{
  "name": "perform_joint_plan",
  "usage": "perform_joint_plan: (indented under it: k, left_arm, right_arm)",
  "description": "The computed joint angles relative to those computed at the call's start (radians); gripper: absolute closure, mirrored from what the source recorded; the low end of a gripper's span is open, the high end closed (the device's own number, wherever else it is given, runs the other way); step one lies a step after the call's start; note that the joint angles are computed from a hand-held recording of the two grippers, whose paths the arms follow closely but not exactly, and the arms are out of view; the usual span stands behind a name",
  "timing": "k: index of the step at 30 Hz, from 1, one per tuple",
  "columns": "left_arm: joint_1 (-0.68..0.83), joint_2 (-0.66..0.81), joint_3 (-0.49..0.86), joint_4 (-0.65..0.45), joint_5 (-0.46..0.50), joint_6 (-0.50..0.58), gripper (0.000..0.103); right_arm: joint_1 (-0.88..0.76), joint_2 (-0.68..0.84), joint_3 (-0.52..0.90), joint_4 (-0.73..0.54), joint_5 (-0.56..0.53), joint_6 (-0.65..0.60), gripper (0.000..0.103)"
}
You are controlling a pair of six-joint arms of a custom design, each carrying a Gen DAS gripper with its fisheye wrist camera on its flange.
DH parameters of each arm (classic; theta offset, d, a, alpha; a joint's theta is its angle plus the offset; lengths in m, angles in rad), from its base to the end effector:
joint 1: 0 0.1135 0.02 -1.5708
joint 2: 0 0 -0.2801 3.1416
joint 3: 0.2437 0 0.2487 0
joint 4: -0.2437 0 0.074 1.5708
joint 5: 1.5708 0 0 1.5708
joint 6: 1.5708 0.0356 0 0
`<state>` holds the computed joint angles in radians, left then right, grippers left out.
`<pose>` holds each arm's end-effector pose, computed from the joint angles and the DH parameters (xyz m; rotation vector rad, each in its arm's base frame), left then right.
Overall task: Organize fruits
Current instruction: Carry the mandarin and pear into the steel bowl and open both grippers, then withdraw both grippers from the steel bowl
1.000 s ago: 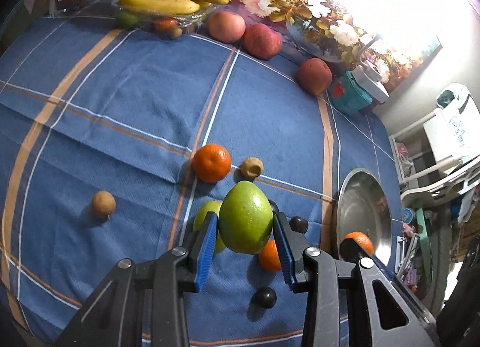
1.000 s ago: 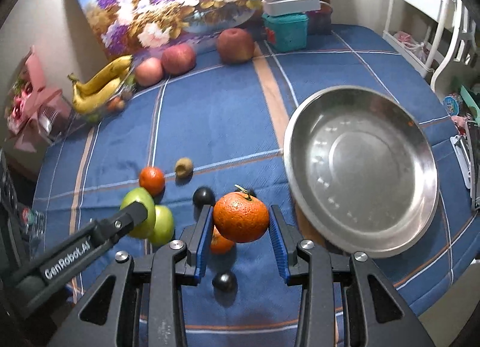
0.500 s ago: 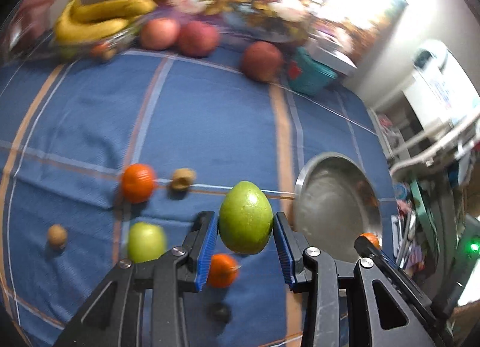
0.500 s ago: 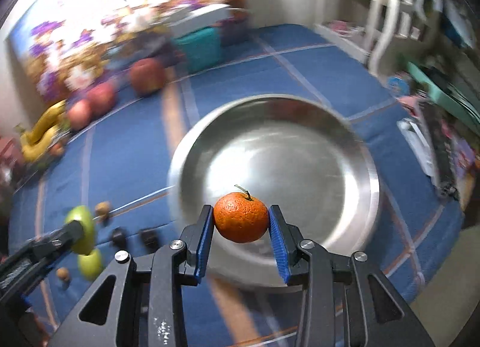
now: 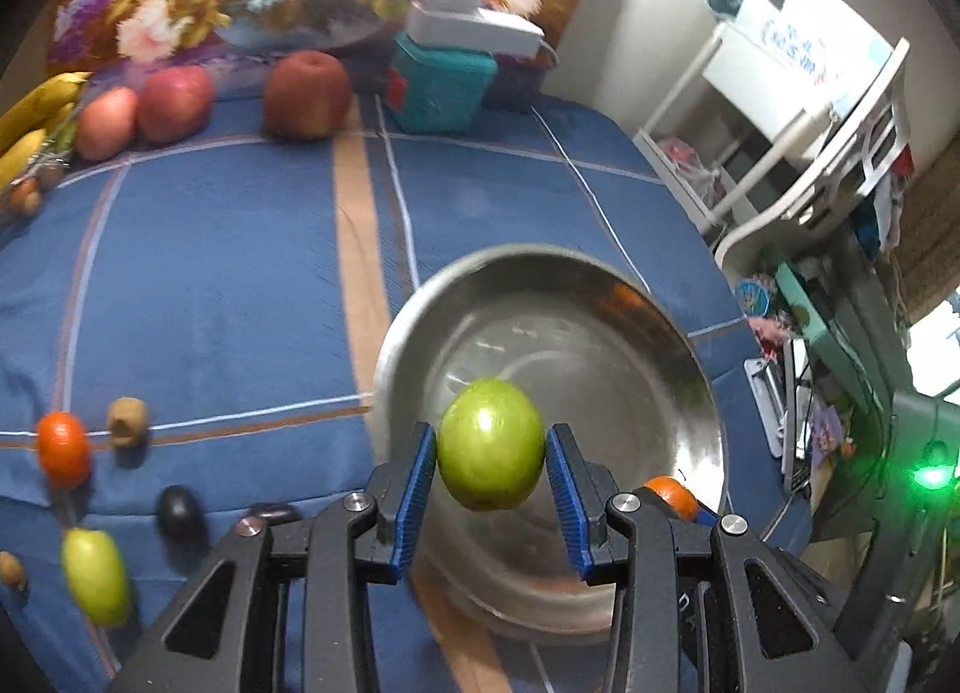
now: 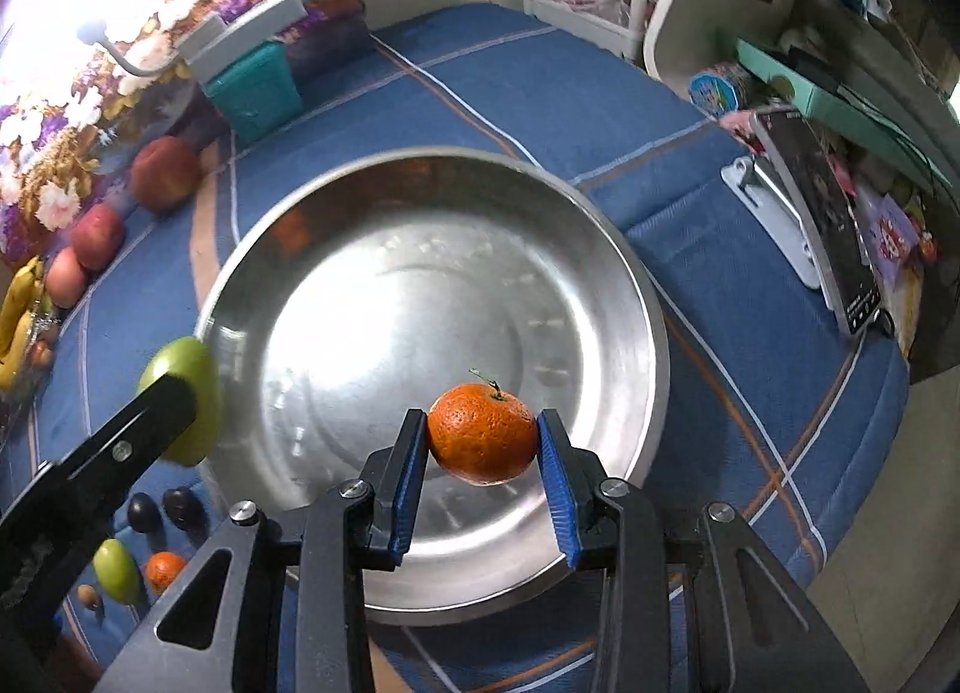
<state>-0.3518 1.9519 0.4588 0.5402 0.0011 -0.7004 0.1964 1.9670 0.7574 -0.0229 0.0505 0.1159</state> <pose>0.2499 -0.0918 0.0482 -0.4464 2.5380 -0.4143 0.3004 0.0579 0.0640 -0.1006 2.7979 0.0045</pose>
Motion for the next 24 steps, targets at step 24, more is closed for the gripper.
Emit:
perform_joint_plan:
  k: [24]
  left_arm:
    - [0.030, -0.145, -0.152, -0.096, -0.152, -0.007, 0.033]
  right_arm:
    - [0.016, -0.038, -0.068, 0.046, 0.058, -0.013, 0.061]
